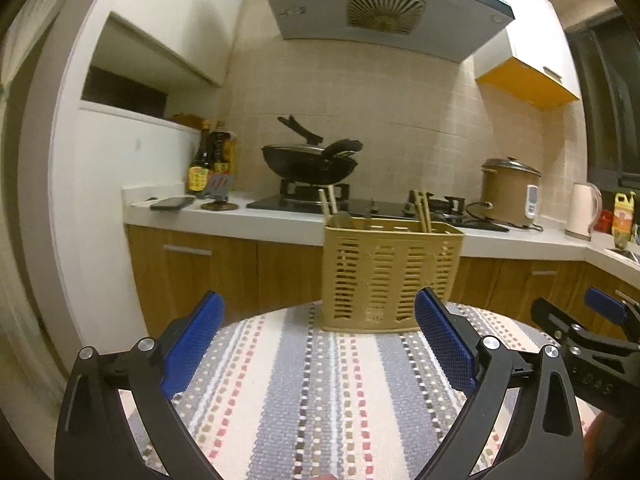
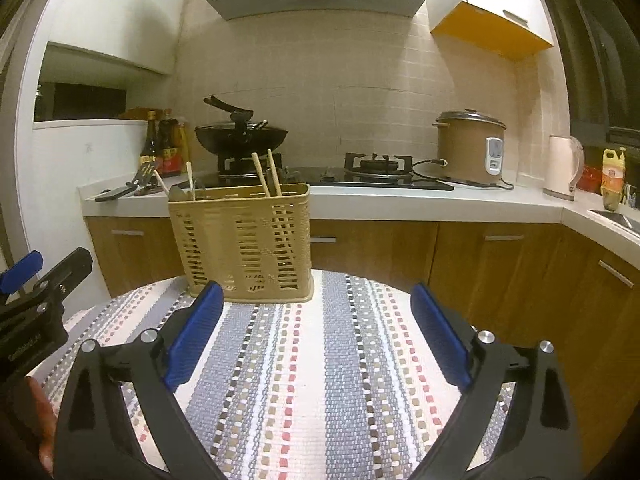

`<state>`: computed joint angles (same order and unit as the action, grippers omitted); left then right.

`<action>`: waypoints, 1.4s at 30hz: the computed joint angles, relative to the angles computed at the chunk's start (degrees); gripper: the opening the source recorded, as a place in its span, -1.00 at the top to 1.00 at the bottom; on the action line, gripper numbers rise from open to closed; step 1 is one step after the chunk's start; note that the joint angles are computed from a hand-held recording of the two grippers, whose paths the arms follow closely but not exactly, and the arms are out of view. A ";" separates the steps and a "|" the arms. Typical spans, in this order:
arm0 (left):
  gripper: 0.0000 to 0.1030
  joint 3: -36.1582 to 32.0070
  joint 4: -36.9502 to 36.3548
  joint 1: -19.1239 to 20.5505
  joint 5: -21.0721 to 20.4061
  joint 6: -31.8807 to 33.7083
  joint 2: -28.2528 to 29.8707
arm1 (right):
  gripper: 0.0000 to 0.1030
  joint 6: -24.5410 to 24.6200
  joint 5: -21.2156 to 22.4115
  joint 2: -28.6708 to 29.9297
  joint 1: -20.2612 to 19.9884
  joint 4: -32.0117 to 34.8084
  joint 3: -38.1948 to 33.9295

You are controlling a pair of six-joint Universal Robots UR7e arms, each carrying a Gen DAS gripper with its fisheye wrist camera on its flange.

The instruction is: Organize utensils

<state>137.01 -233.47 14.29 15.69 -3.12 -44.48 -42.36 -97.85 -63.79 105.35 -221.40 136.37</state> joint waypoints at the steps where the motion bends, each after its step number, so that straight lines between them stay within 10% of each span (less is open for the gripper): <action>1: -0.81 0.11 0.30 0.11 0.30 -0.25 0.12 | -0.77 0.15 -0.01 -0.05 0.05 0.21 -0.15; 7: -0.82 -2.78 -10.95 1.51 -0.58 11.24 0.02 | -0.78 -0.25 -0.76 0.03 0.16 1.24 -0.36; 42: -0.83 -4.34 -9.24 2.17 1.20 13.46 1.34 | -0.85 0.49 -1.81 -0.22 0.28 1.97 -0.69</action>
<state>132.67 -242.71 16.46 16.88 10.34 -43.14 -41.88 -99.66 -64.01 105.63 -219.43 135.68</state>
